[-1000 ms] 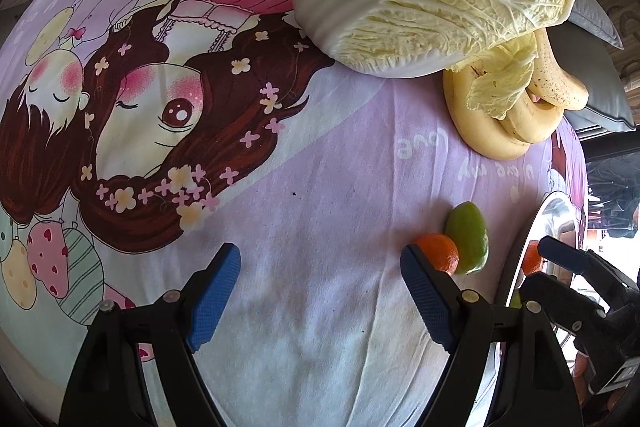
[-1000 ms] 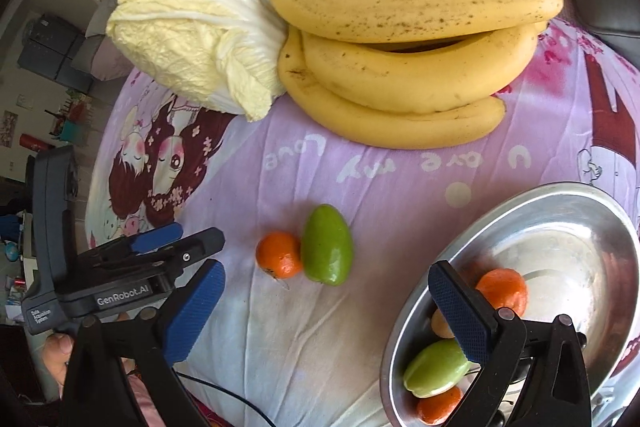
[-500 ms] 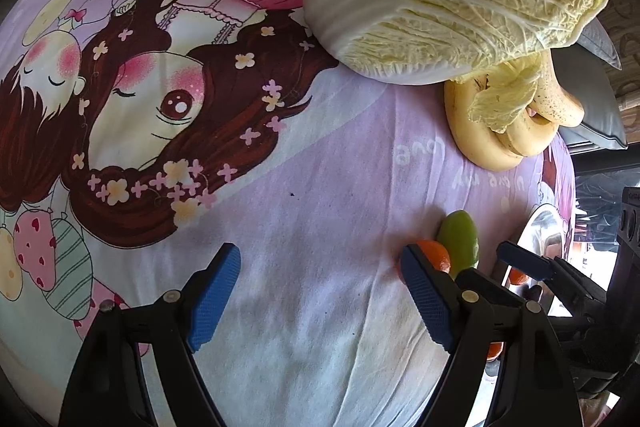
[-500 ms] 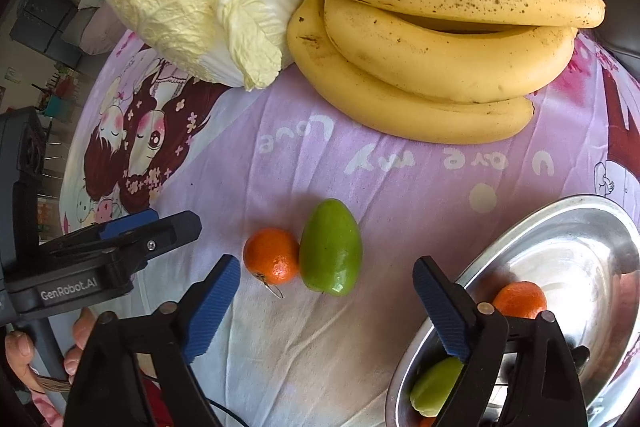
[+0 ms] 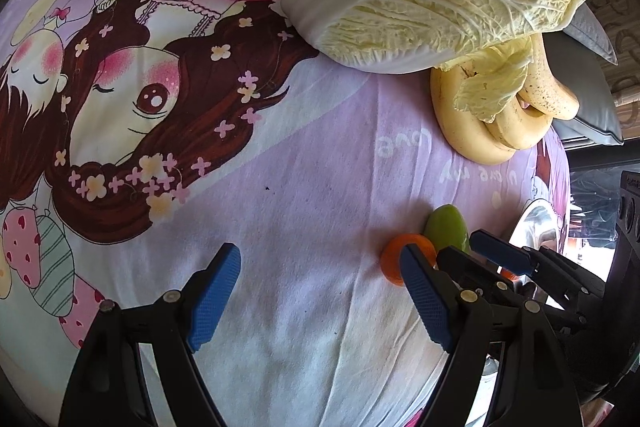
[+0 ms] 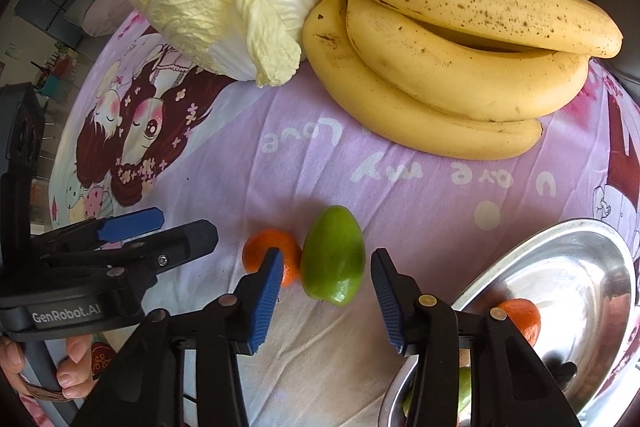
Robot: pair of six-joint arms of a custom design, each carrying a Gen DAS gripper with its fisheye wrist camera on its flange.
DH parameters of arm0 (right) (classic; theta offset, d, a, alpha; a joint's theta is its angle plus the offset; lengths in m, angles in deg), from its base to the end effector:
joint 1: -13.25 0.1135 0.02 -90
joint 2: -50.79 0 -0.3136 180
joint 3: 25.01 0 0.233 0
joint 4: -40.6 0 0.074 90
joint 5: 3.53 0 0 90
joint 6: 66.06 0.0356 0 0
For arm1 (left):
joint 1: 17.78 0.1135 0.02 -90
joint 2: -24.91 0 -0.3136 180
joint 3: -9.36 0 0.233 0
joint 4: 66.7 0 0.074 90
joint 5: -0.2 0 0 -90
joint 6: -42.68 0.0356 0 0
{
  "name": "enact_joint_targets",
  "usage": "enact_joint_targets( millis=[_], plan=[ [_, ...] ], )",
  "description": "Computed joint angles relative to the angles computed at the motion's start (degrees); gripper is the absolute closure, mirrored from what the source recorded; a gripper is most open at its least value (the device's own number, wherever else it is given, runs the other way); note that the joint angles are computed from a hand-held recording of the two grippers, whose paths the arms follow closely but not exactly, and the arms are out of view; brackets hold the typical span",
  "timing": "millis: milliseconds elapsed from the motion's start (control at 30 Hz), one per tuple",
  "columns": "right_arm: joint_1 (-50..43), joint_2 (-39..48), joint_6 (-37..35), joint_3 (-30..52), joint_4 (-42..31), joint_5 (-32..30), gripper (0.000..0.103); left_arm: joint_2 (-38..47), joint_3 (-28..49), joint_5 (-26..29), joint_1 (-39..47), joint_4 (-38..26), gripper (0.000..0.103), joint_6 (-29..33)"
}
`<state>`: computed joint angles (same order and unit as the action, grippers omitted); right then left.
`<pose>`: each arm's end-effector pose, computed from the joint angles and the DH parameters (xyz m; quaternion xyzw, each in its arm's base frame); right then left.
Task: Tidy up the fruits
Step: 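Close the right tool on the green fruit while the left tool grips the tangerine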
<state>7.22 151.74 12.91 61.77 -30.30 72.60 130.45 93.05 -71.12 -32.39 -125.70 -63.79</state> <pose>0.3140 -0.0246 0.2562 -0.0484 0.9906 0.1130 0.0601 0.3236 -0.0961 0.2226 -0.0030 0.9837 -0.1769 0.0325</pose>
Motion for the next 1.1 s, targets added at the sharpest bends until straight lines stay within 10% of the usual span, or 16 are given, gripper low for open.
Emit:
enact_joint_targets(
  millis=[800, 1100],
  plan=[
    [1.10, 0.35, 0.78, -4.26, 2.67, 1.66, 0.063, 3.52, 2.28, 0.81, -9.97, 3.70, 0.023, -7.35],
    [1.09, -1.62, 0.07, -7.59, 4.00, 2.69, 0.063, 5.28, 2.02, 3.03, -15.61, 8.56, 0.051, -11.43]
  ],
)
